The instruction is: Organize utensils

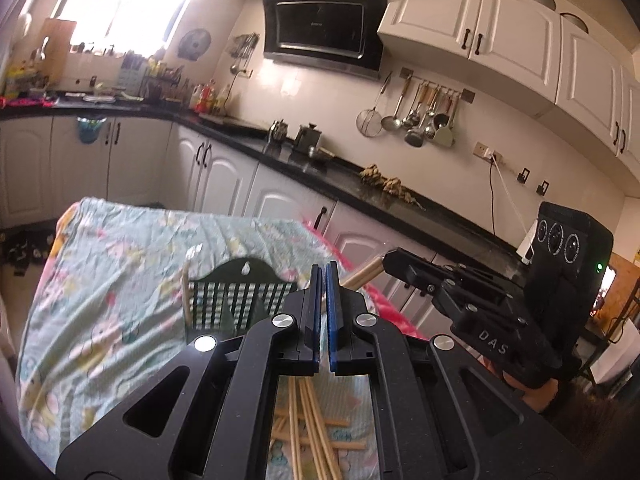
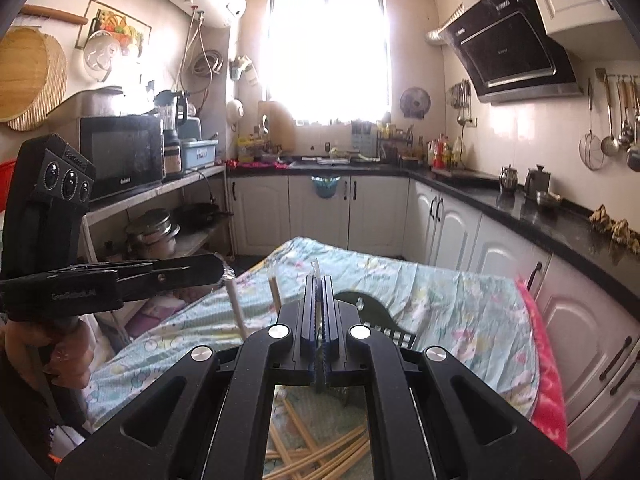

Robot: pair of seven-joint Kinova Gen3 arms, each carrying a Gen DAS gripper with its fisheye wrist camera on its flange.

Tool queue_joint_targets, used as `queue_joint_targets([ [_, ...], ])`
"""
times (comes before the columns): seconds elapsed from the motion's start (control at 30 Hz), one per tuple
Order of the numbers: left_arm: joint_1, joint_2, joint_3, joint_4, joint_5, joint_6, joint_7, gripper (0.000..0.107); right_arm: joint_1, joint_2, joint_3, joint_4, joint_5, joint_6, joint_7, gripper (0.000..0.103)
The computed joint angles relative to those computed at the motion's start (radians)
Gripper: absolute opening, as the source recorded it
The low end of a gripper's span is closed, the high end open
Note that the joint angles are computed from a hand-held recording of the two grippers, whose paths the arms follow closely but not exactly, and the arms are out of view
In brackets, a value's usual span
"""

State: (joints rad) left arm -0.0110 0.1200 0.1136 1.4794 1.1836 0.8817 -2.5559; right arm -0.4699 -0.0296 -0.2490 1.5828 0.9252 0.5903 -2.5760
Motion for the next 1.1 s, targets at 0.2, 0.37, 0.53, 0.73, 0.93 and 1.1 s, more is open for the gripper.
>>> queue_joint_targets([
  [0.2, 0.016, 0.025, 0.017, -0.088, -0.016, -0.025, 0.045, 0.001, 0.008, -0.008, 0.0, -0.035, 0.034, 0.014, -0.003, 0.003],
  [0.37, 0.024, 0.053, 0.041, -0.16, -0.026, -0.057, 0.083, 0.001, 0.023, -0.012, 0.003, -0.066, 0.044, 0.01, -0.003, 0.003],
  [0.53, 0.033, 0.079, 0.068, -0.221, -0.055, -0.089, 0.123, 0.001, 0.038, -0.014, 0.005, -0.09, 0.05, 0.003, -0.001, 0.003],
  [0.73, 0.049, 0.117, 0.099, -0.271, -0.103, -0.143, 0.175, 0.001, 0.053, -0.003, 0.018, -0.114, 0.034, -0.003, 0.011, 0.003],
  [0.93, 0.06, 0.16, 0.127, -0.297, -0.157, -0.189, 0.221, 0.001, 0.048, 0.027, 0.041, -0.154, 0.011, 0.008, 0.052, 0.002],
  [1.1, 0.065, 0.199, 0.149, -0.327, -0.206, -0.21, 0.266, 0.001, 0.03, 0.064, 0.07, -0.192, 0.02, 0.015, 0.064, 0.002],
])
